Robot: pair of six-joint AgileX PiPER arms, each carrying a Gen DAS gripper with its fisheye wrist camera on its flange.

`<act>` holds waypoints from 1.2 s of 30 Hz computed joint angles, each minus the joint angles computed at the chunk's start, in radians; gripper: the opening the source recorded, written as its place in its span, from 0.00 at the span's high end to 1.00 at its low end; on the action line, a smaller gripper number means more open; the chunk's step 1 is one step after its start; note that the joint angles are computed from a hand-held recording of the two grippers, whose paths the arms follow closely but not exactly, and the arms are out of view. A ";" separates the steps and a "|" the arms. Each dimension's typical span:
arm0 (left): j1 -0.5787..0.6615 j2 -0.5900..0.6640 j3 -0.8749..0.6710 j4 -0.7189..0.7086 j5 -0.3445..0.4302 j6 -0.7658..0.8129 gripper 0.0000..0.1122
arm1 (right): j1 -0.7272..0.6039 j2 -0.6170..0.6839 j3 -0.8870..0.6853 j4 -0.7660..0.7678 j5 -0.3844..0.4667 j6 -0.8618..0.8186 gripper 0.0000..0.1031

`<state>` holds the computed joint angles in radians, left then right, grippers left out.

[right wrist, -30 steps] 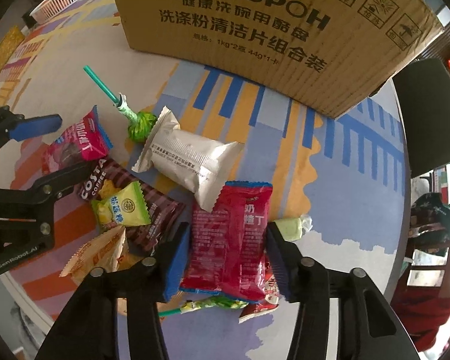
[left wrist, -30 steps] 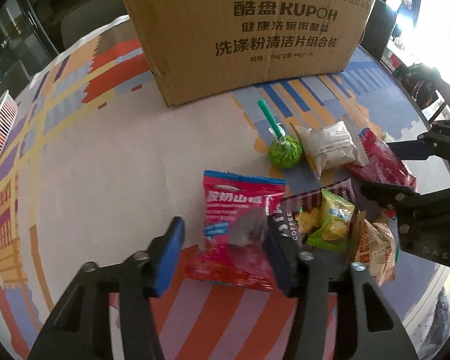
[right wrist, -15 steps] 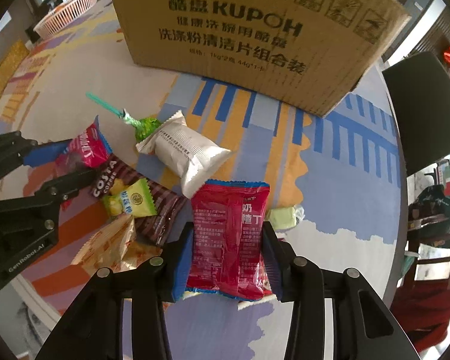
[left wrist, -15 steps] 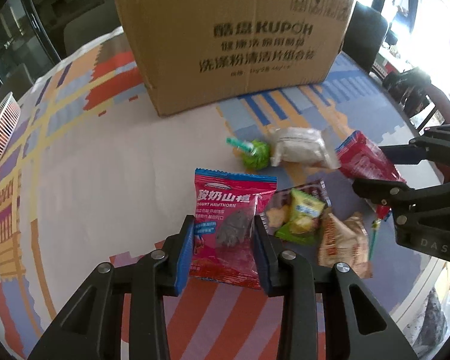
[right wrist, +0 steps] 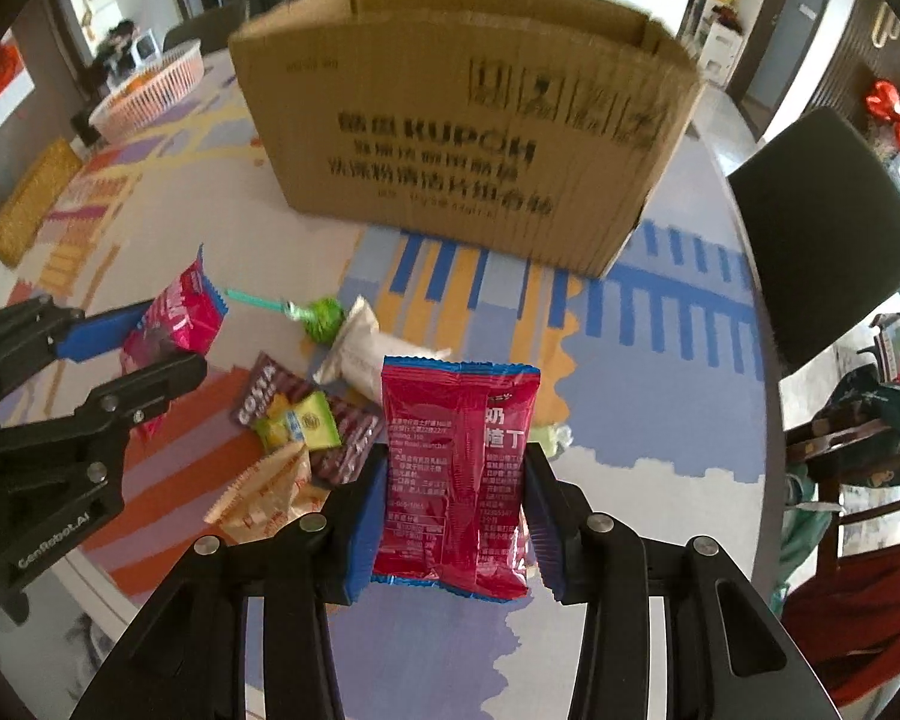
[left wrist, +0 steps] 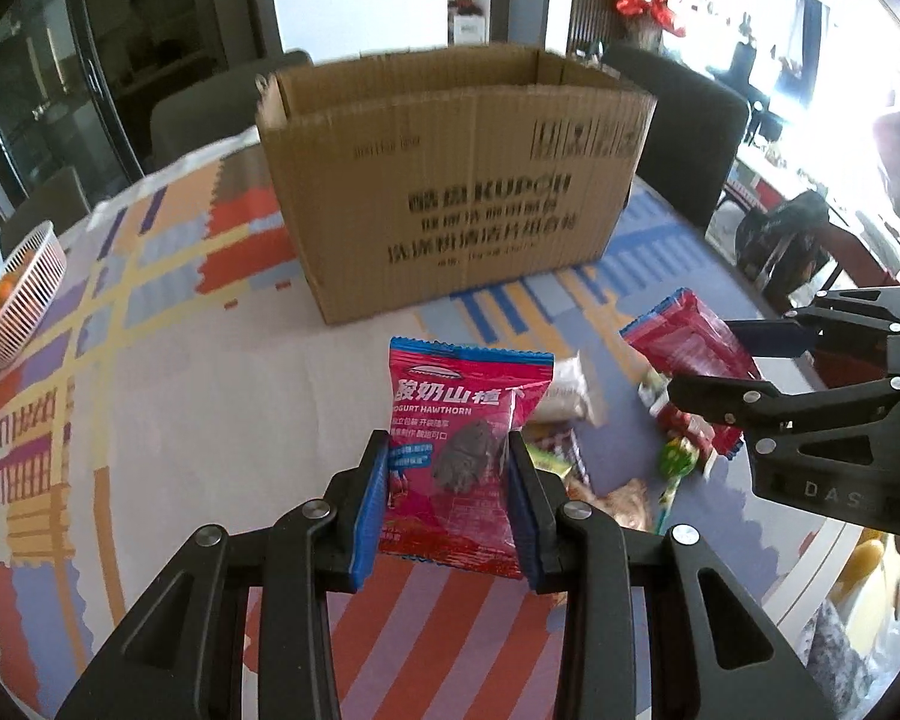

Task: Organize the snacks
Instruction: 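Carry both packets over the box and open both tools to drop them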

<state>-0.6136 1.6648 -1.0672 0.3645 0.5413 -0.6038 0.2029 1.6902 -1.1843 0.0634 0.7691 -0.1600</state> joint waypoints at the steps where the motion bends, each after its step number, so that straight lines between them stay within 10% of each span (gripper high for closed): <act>1: -0.004 -0.012 -0.001 0.012 0.002 -0.011 0.68 | 0.002 -0.016 0.008 -0.005 -0.019 0.005 0.58; 20: -0.001 -0.077 -0.177 0.105 0.066 -0.069 0.68 | -0.042 -0.126 -0.112 0.105 -0.074 -0.013 0.58; 36: 0.093 0.087 -0.498 -0.017 0.188 0.108 0.68 | -0.050 0.022 -0.398 0.081 -0.004 0.035 0.58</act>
